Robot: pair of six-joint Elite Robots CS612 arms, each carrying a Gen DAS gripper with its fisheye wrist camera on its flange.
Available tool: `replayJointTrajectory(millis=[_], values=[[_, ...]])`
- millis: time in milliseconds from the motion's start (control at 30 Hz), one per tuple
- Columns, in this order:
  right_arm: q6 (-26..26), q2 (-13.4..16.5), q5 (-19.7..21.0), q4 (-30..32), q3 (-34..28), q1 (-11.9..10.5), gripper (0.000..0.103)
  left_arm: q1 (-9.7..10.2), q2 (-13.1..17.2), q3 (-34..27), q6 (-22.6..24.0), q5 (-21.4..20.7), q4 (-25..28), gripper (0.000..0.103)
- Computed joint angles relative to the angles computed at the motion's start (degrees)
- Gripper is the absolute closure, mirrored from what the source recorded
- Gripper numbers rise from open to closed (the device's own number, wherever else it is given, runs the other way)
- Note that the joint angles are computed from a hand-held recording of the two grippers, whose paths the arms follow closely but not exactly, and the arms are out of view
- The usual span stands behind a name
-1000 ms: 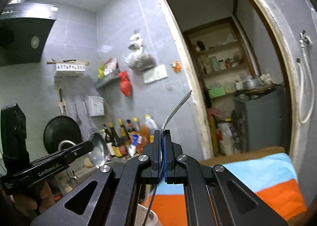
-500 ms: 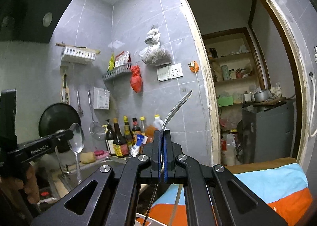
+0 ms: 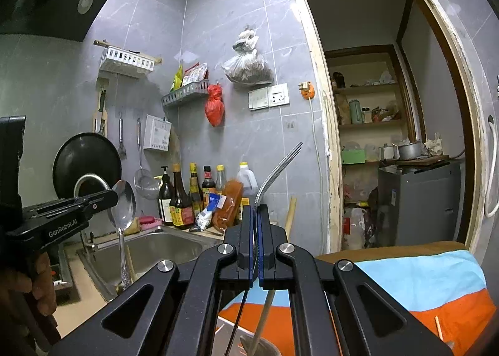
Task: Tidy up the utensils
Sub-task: 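Carry the silver spoon and fork up to the white caddy with both tools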
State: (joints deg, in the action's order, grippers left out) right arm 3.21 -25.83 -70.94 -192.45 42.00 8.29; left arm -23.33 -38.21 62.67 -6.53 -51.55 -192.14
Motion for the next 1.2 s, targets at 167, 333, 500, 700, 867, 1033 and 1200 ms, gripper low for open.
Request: replayJointTrajectory(millis=[167, 333, 500, 700, 867, 1033, 1200], values=[[-3.68, -0.31, 0.12, 0.07, 1.26, 0.24, 0.101, -0.35, 0.85, -0.46, 2.54, -0.04, -0.65, 0.101], [-5.78, -1.11, 0.28, 0.15, 3.21, 0.3, 0.101, -0.51, 1.06, -0.22, 2.31, -1.08, -0.17, 0.101], [-6.26, -1.93, 0.23, 0.57, 4.84, 0.19, 0.1, -0.56, 0.86, 0.3, 1.43, -2.07, 0.74, 0.101], [-6.18, -2.69, 0.17, 1.82, 5.93, 0.11, 0.1, -0.01, -0.16, 1.47, -1.66, -6.09, 3.46, 0.1], [-5.89, -3.51, 0.56, 3.69, 7.07, 0.01, 0.1, 1.19, -1.59, 2.96, -7.95, -12.85, 6.97, 0.097], [-5.87, -4.22, 1.47, 5.52, 7.87, -0.15, 0.099, 2.17, -2.54, 3.95, -13.04, -18.01, 9.64, 0.096], [-4.96, -4.94, 2.21, 8.1, 8.66, -0.42, 0.099, 2.56, -3.22, 4.47, -15.73, -20.41, 12.46, 0.096]])
